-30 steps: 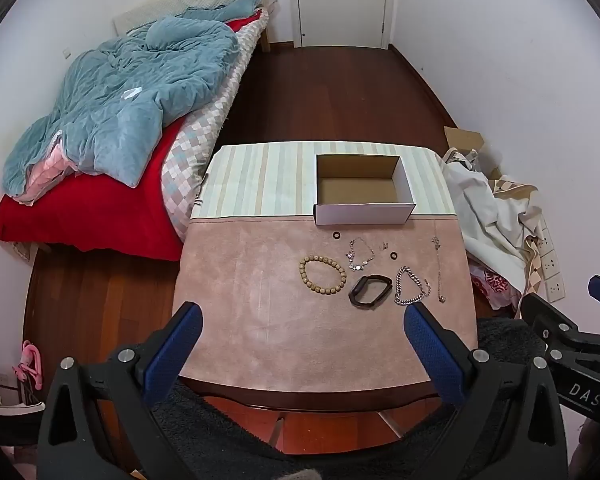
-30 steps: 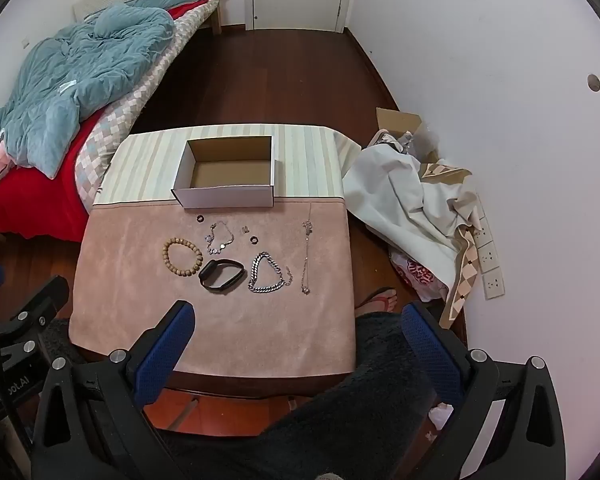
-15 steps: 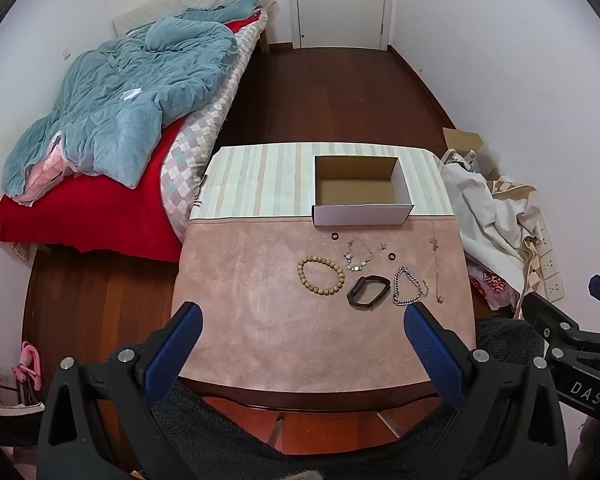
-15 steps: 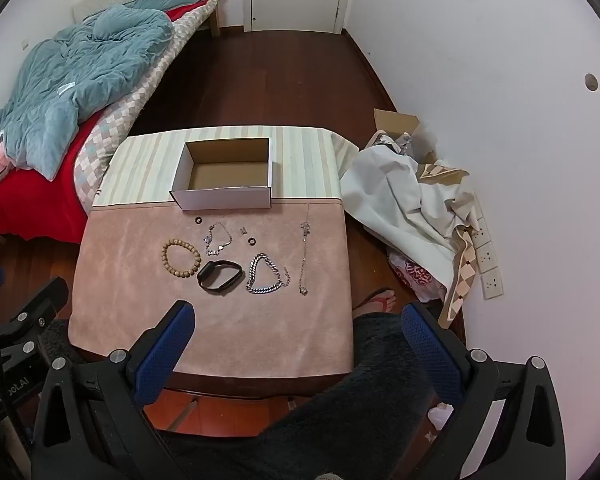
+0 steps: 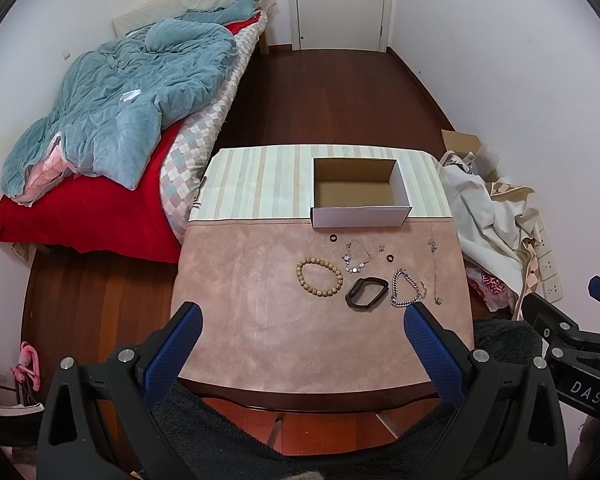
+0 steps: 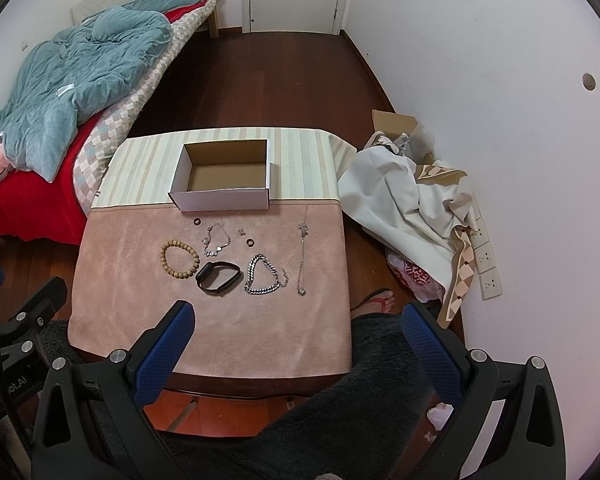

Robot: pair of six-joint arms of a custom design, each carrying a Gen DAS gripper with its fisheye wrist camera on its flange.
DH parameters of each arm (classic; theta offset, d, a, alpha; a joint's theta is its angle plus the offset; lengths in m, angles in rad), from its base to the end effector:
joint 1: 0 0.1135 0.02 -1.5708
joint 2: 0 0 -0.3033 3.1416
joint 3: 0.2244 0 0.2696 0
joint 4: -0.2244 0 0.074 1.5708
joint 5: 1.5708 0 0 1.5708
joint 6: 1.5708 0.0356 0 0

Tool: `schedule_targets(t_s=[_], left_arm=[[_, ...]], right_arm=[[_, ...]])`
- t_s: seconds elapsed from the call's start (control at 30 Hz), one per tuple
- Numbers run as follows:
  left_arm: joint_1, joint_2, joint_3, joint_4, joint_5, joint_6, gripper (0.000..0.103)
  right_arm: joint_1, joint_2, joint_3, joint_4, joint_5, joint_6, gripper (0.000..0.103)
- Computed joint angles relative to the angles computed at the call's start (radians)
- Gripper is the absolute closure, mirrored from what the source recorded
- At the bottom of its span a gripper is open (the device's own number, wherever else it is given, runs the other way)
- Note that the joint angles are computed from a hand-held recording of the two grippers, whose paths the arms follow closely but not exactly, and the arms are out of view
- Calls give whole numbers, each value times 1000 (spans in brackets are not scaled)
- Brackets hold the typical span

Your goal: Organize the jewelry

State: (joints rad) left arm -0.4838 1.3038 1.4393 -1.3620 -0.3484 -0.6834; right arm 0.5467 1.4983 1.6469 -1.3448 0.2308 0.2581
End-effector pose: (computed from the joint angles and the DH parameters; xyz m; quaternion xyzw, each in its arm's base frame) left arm 0.2080 -0.0956 0.3998 -0.1262 0.9625 0.0495 0.2349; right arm 0.2510 0.1432 0.4131 -0.1191 0.9689 -0.0317 0.2145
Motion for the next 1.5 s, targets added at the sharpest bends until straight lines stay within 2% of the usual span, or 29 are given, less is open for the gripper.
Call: schedule_targets(t_s=[1.5], left_arm=[[-6,-8,-6,12,10,-4,0]], right_arm=[[-59,-2,54,-29,-6,-54,0]])
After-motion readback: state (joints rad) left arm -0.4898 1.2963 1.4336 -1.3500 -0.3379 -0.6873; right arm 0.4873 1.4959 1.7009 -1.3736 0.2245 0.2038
